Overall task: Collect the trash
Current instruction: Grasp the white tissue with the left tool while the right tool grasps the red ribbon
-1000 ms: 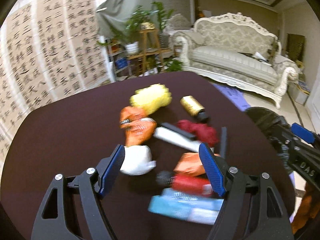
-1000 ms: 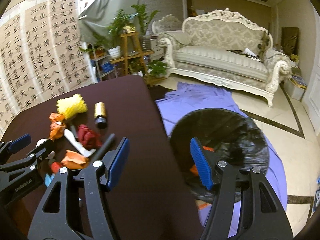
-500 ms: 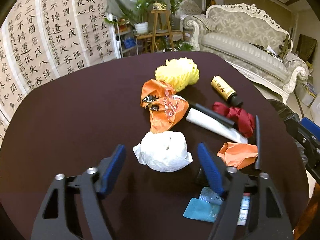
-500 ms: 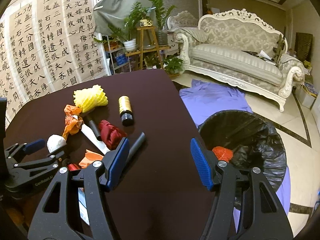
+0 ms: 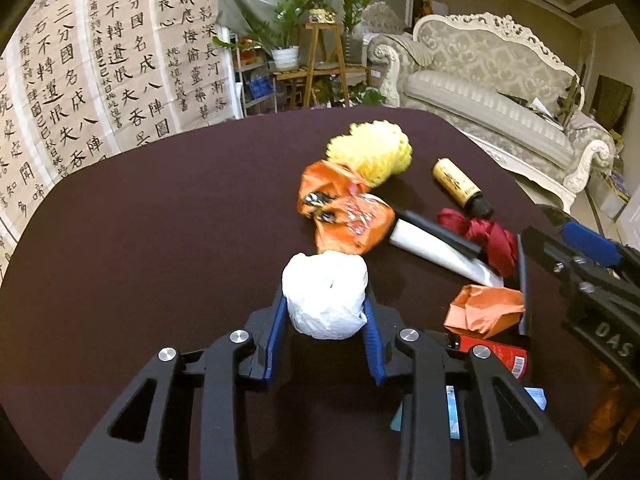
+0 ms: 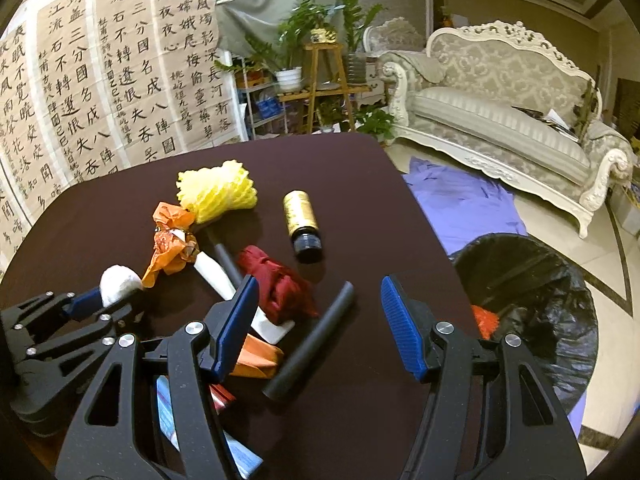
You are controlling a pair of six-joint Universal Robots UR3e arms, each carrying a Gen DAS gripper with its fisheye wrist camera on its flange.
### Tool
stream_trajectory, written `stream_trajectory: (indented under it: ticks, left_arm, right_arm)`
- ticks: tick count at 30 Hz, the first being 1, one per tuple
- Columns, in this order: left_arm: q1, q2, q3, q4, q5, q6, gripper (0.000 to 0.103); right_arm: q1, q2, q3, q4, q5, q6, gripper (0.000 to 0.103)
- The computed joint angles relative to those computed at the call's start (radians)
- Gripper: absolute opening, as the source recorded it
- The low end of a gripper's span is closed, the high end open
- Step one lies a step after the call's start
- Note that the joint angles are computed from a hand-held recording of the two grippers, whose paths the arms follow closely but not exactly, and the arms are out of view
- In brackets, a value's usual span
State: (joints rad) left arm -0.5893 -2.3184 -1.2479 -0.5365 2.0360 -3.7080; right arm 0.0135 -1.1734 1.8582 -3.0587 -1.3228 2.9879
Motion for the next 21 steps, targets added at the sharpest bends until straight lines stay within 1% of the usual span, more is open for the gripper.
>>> stream_trajectory:
  ticks: [3, 6, 7, 10, 12, 13, 21]
  left_arm:
    - [0.007, 0.020, -0.037, 0.025, 0.003, 0.000, 0.034]
    - [0.014, 0.038, -0.067, 0.041, 0.003, 0.000, 0.034]
    - [0.018, 0.041, -0.068, 0.040, 0.002, 0.002, 0.034]
    - [0.024, 0.056, -0.096, 0.058, -0.006, 0.000, 0.034]
    - [0.023, 0.059, -0.101, 0.062, -0.006, -0.003, 0.034]
    - [0.023, 0.059, -0.100, 0.062, -0.007, -0.002, 0.034]
    - [0.022, 0.080, -0.126, 0.088, -0.002, 0.003, 0.034]
  right_arm:
    - [0.025, 0.039, -0.064, 0.041, -0.023, -0.003, 0.060]
    - [0.039, 0.067, -0.111, 0.080, -0.034, -0.012, 0.056]
    - [0.044, 0.077, -0.129, 0.099, -0.039, -0.015, 0.051]
    - [0.051, 0.099, -0.169, 0.158, -0.035, -0.022, 0.044]
    - [0.048, 0.104, -0.182, 0.192, -0.014, -0.032, 0.034]
    - [0.048, 0.106, -0.184, 0.203, -0.003, -0.033, 0.026]
    - [0.045, 0.061, -0.122, 0.148, -0.002, -0.025, 0.023]
